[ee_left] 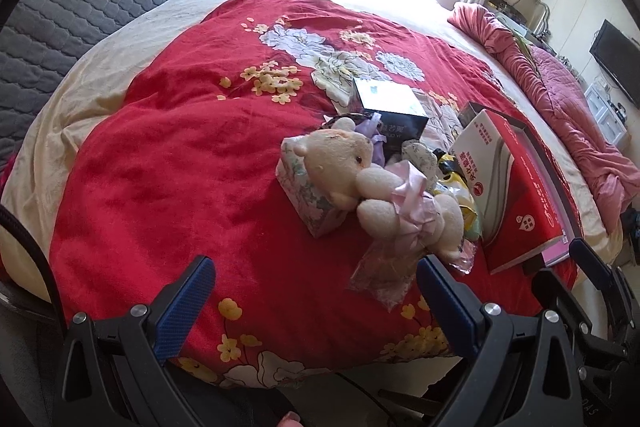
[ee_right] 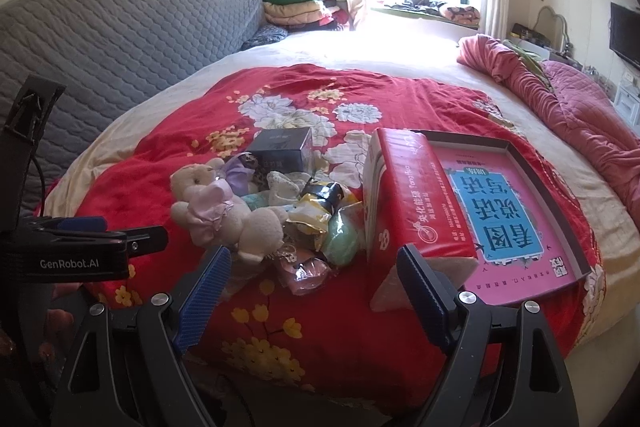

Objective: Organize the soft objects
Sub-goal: 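Move both grippers toward the pile of soft toys on the quilt, then grasp the cream teddy bear with the left gripper while the right grasps the pink-dressed bear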

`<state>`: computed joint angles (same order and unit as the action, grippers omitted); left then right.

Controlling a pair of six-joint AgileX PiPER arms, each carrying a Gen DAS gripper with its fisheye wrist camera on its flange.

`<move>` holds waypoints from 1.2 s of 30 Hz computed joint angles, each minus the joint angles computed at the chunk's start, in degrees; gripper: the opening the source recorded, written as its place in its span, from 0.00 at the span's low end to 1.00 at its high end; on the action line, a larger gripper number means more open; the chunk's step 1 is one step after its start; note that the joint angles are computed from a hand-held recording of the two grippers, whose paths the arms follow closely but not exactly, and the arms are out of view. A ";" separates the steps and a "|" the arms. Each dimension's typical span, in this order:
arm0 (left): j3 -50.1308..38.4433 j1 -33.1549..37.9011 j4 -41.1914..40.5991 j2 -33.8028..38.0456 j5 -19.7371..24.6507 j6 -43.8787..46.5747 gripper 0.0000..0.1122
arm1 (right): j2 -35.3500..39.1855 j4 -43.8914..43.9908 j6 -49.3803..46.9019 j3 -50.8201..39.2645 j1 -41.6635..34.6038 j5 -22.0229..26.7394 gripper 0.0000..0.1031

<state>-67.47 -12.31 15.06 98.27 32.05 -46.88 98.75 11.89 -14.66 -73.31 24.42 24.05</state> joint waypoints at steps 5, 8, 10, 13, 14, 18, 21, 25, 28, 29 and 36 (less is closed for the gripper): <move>1.99 4.10 -5.22 -0.07 -5.69 4.95 0.90 | 1.49 1.90 -3.41 -0.67 1.05 -0.79 0.83; 1.69 6.07 -8.67 0.72 -6.83 8.37 0.90 | 2.81 3.26 -5.73 -1.46 1.84 -0.96 0.83; 1.65 7.15 -10.42 1.06 -7.73 10.14 0.90 | 4.14 4.65 -8.12 -2.42 2.35 -0.88 0.83; 1.12 8.51 -14.39 1.73 -8.12 14.47 0.90 | 6.65 4.77 -10.84 -4.49 3.49 -0.63 0.84; 0.84 9.06 -15.77 2.02 -8.34 15.97 0.90 | 7.57 5.38 -12.23 -5.29 3.83 -0.39 0.84; -2.42 10.52 -20.49 3.84 -6.83 22.37 0.90 | 11.46 5.30 -16.00 -8.83 5.29 0.75 0.84; -5.35 10.51 -20.04 5.13 -5.69 23.87 0.90 | 13.46 5.11 -19.11 -10.12 6.32 -0.84 0.84; -9.87 11.45 -25.64 7.83 -2.78 30.91 0.87 | 16.34 3.90 -21.87 -12.46 7.45 -2.50 0.84; -12.07 11.58 -26.17 9.40 -1.30 32.04 0.86 | 18.62 4.76 -24.83 -15.12 7.88 -2.19 0.84; -12.52 11.75 -26.94 9.82 -1.15 32.73 0.86 | 19.55 3.91 -24.90 -16.32 8.20 -1.90 0.84; -16.70 12.61 -30.27 13.12 1.89 36.26 0.79 | 23.06 4.10 -29.80 -19.61 9.04 -2.71 0.65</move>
